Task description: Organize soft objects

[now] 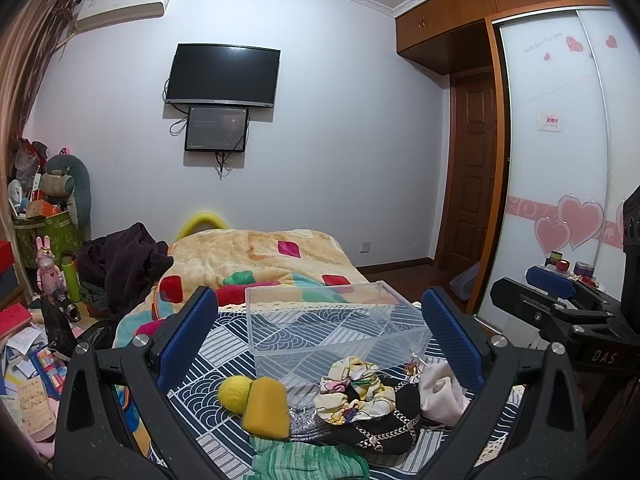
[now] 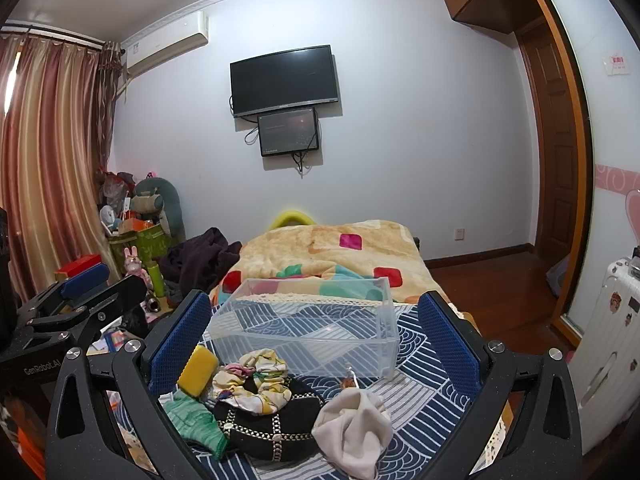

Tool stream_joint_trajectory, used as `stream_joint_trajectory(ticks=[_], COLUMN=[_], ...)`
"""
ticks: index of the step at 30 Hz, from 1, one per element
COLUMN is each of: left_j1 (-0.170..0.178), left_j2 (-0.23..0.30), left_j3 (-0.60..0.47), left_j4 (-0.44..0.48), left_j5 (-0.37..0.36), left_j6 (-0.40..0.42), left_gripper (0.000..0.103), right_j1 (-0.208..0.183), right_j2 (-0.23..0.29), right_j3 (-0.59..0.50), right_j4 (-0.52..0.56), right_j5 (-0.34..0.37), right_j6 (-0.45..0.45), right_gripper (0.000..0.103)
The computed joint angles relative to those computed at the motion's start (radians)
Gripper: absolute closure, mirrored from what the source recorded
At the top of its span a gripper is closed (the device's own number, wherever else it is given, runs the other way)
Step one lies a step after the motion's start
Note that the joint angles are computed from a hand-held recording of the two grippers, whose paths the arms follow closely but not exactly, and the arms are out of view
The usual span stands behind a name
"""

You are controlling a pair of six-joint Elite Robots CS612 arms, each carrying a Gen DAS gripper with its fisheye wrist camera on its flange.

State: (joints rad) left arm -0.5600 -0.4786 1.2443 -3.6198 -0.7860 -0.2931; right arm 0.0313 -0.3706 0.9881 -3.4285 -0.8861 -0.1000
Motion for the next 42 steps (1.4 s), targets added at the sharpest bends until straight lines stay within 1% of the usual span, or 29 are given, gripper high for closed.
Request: stream_joint_trajectory(ticks=[15, 20, 29, 35, 38, 42], left_j1=[-0.001, 0.002, 0.004, 0.009, 0.015, 0.027], left_j2=[-0.006, -0.01, -0.009, -0.007, -0.006, -0.006], left_j3=[0.012, 0.017, 0.015, 0.012, 0.019, 0.029], left_j4=[-0.019, -0.022, -0.015, 0.034, 0.064, 0.129], left_j5=[-0.006, -0.022, -0.026, -0.02, -0.024, -0.039], left_j6=[-0.004, -0.014, -0.018, -0.036, -0.06, -0.118], left_gripper=[0.0, 0.0, 0.0, 0.0, 0.0, 0.0], right_j1=[0.0, -0.001, -0.001, 0.0, 0.001, 0.001], right_j2=[0.001, 0.0, -0.001, 0.003, 0.005, 0.009], right_j3=[0.0, 0.001, 0.002, -0.003, -0.003, -0.004], right_j4=[-0.004, -0.006, -0.004, 0.003, 0.014, 0.047], right_j5=[0.001, 0.004, 0.009, -0.001, -0.014, -0.033], right_j6=[0.003, 0.005, 0.013, 0.004, -0.011, -0.037], right_gripper=[0.0, 0.0, 0.0, 0.0, 0.0, 0.0])
